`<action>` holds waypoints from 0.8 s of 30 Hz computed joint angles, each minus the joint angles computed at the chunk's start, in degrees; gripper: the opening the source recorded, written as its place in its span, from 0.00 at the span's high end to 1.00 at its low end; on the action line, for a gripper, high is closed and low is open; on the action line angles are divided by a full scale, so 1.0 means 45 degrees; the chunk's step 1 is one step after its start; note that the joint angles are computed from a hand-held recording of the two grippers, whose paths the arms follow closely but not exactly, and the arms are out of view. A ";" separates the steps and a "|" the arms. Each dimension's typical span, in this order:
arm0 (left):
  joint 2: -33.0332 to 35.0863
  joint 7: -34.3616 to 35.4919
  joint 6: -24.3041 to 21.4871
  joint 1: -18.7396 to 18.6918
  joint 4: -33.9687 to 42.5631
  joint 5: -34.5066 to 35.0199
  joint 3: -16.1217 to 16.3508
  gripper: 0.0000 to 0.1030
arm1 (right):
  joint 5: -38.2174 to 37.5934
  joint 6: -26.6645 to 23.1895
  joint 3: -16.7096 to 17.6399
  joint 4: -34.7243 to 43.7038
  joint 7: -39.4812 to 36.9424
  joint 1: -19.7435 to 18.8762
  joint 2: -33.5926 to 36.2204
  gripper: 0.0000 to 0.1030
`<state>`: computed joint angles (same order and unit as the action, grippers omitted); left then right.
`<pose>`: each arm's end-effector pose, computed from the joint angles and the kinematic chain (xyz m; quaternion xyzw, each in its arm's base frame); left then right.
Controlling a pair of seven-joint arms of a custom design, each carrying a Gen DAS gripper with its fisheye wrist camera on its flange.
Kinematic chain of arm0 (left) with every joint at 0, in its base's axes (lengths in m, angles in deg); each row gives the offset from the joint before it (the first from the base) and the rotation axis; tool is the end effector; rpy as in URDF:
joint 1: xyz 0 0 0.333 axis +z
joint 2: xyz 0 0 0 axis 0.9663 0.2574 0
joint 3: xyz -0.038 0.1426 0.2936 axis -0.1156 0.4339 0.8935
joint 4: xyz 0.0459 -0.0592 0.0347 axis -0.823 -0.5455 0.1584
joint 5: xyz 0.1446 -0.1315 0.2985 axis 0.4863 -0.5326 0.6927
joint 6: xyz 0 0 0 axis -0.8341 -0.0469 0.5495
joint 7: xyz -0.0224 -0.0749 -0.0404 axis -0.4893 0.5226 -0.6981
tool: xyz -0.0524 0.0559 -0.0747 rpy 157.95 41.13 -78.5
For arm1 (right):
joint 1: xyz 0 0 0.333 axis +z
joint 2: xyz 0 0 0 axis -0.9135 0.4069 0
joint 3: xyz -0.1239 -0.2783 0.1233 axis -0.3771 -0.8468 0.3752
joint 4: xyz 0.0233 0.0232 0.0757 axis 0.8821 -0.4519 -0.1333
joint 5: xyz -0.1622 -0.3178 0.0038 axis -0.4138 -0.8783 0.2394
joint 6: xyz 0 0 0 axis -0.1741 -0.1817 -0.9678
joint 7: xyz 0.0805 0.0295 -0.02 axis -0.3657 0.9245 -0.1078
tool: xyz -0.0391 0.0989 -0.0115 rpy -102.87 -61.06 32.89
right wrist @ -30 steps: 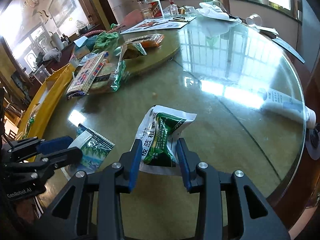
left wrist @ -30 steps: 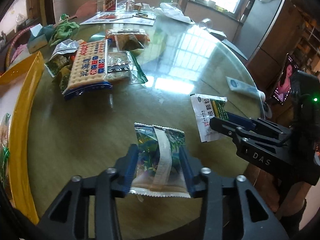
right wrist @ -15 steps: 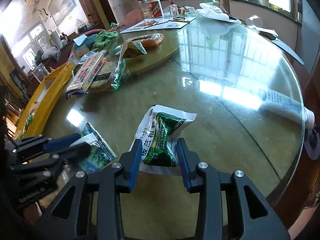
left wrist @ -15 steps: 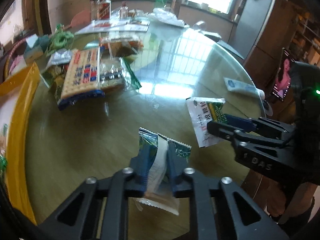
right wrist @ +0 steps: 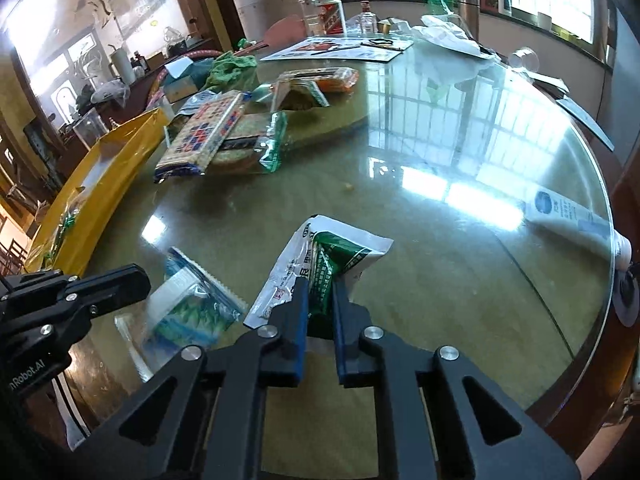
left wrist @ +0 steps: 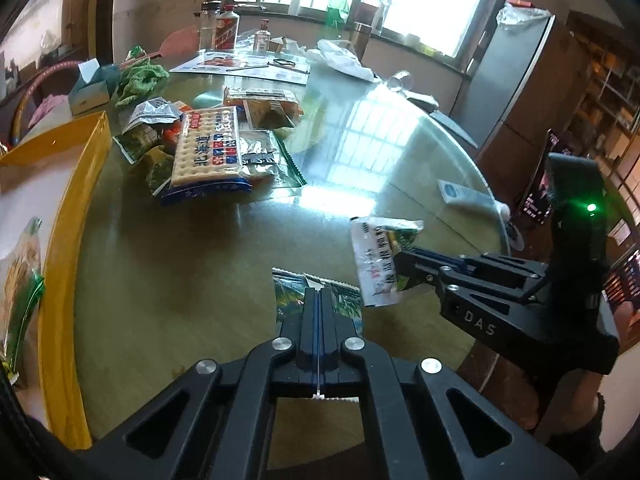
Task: Organize snacks
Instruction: 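Hold the green-and-white sachet in the right gripper while the left regrips the blue-green sachet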
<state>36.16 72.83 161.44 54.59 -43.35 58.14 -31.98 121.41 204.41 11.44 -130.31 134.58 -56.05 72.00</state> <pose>0.5069 -0.3283 0.4919 -0.6354 0.6919 -0.3145 0.1366 0.5522 0.1040 0.4665 -0.7500 0.5790 -0.0992 0.3039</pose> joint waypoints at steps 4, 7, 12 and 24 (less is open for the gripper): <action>-0.0287 0.0297 0.0407 0.0200 -0.0416 -0.0507 -0.0116 1.00 | 0.0455 -0.0091 0.0074 0.0016 -0.0346 0.0011 -0.0049 0.91; -0.0252 0.0165 0.0629 0.0294 -0.0510 -0.0958 -0.0109 0.98 | 0.0384 -0.0037 0.0062 0.0037 -0.0152 0.0067 0.0001 0.91; -0.0062 -0.0424 0.0165 0.0065 -0.0245 -0.0656 0.0117 0.39 | 0.0505 -0.0064 -0.0004 0.0067 -0.0052 0.0001 0.0005 0.92; 0.1433 0.0173 -0.2365 -0.0665 0.1858 0.0160 0.0285 0.38 | 0.1530 -0.0474 -0.0099 0.0190 -0.0584 -0.0333 0.0025 0.91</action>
